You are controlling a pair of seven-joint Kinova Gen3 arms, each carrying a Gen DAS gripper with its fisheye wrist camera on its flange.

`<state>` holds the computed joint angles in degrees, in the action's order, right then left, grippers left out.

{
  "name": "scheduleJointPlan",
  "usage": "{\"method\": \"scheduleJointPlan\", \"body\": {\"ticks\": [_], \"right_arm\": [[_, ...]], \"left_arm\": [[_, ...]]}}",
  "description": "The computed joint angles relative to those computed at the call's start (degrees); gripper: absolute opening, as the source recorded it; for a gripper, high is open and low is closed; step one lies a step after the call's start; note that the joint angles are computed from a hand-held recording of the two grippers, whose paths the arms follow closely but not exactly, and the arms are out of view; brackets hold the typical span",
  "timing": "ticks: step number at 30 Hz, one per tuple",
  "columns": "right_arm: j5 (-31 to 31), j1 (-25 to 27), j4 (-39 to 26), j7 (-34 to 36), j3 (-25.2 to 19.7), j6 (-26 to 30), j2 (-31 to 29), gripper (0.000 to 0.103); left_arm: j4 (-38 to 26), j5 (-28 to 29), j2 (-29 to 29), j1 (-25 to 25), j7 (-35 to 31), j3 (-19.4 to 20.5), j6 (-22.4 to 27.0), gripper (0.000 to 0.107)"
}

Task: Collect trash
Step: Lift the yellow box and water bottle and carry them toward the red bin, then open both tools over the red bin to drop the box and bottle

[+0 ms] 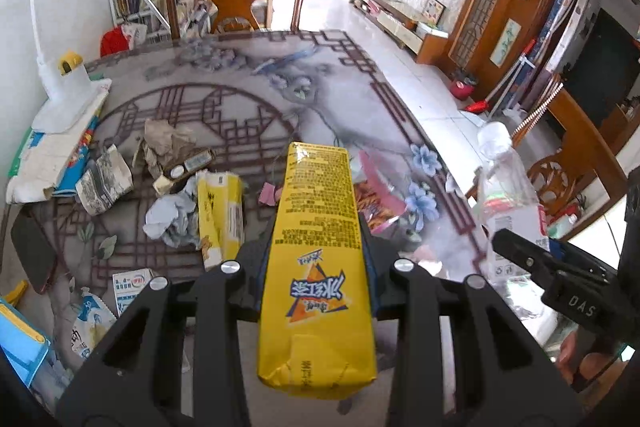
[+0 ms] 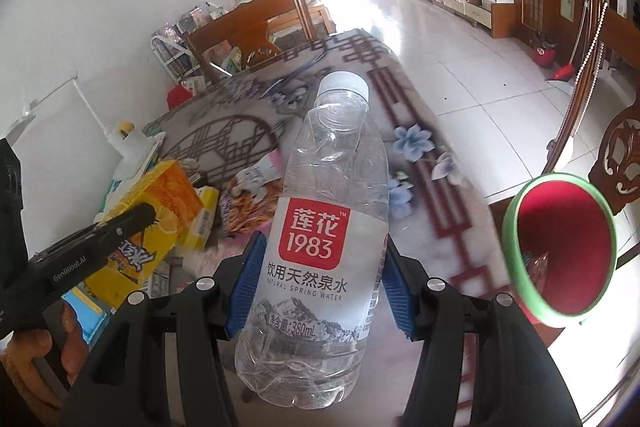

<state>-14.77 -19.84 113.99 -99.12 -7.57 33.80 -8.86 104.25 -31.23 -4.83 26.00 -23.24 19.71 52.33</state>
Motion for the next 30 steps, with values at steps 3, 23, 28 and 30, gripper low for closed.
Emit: {"method": "scheduleJointPlan", "body": {"ticks": [3,23,28,30], "right_arm": [[-2.37,0.43,0.31,4.35,3.00,0.32,-0.73,0.054],[-11.12,13.08,2.07,19.03,13.23,4.15,-1.72,0.054],[-11.18,16.66,2.53,20.61,15.49,5.22,-1.60,0.054],[-11.58,18.18,2.65,21.64,16.68,5.70,-1.37,0.054]], "left_arm": [[-2.27,-4.96,1.66,1.06,4.38,1.80,3.70,0.034],[-21.32,-2.01,18.87,12.43,-5.08,-3.77,-1.33,0.034],[-27.59,1.93,24.44,14.62,-11.09,-4.75,-2.00,0.034],[-29.60,3.45,26.45,15.40,-13.32,-5.15,-2.53,0.034]]}}
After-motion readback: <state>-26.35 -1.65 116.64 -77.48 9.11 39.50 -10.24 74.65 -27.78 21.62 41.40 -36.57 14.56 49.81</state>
